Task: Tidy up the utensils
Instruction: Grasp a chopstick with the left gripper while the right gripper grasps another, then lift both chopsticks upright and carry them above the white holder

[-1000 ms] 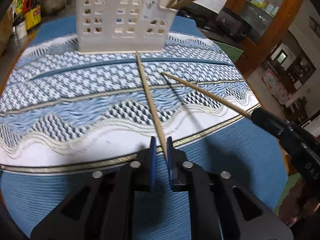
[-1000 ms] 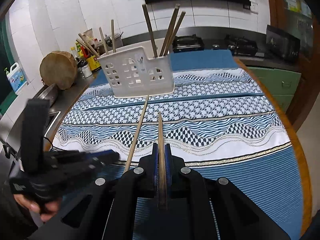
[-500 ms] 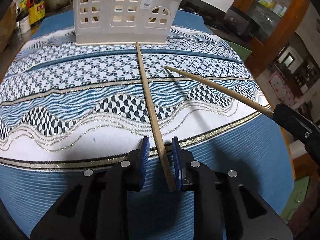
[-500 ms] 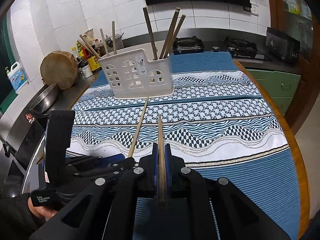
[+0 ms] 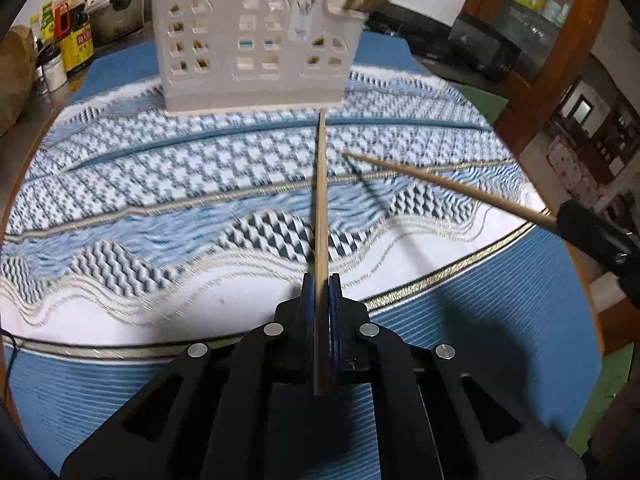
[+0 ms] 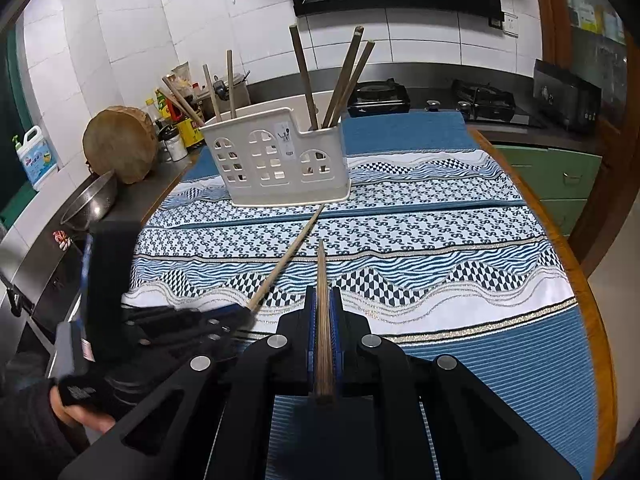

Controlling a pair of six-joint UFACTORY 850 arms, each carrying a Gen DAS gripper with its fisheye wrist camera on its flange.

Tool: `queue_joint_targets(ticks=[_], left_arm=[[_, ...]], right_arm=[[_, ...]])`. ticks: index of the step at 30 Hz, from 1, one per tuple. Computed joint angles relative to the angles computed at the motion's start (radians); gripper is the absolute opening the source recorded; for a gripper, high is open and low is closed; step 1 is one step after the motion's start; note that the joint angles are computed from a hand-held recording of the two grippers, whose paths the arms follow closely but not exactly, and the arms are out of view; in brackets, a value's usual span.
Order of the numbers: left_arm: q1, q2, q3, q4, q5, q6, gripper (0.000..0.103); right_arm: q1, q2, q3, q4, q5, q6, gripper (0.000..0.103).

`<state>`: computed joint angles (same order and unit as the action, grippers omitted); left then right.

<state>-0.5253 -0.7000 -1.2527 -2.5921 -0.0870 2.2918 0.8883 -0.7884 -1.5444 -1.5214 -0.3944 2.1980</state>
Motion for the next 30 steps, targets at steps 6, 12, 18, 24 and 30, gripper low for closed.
queue_joint_targets(ticks=[6, 12, 18, 24, 30], left_arm=[[0.034, 0.067, 0.045, -0.076, -0.065, 0.083, 0.006], [0.051, 0.115, 0.074, -0.255, -0.111, 0.254, 0.006], [0.071, 0.132, 0.071, -0.21, -0.13, 0.209, 0.006], [0.08, 0.151, 0.047, -0.283, -0.146, 0.313, 0.006], [0.09, 0.166, 0.013, -0.273, -0.144, 0.338, 0.006]], right_arm=[[-0.005, 0.014, -0.004, -0.066, -0.018, 0.034, 0.007], [-0.021, 0.014, -0.04, -0.091, -0.016, 0.009, 0.007], [-0.049, 0.008, -0.099, -0.068, 0.02, -0.085, 0.007], [-0.08, 0.005, -0.151, -0.073, 0.077, -0.112, 0.007], [-0.091, 0.004, -0.207, -0.084, 0.084, -0.174, 0.007]])
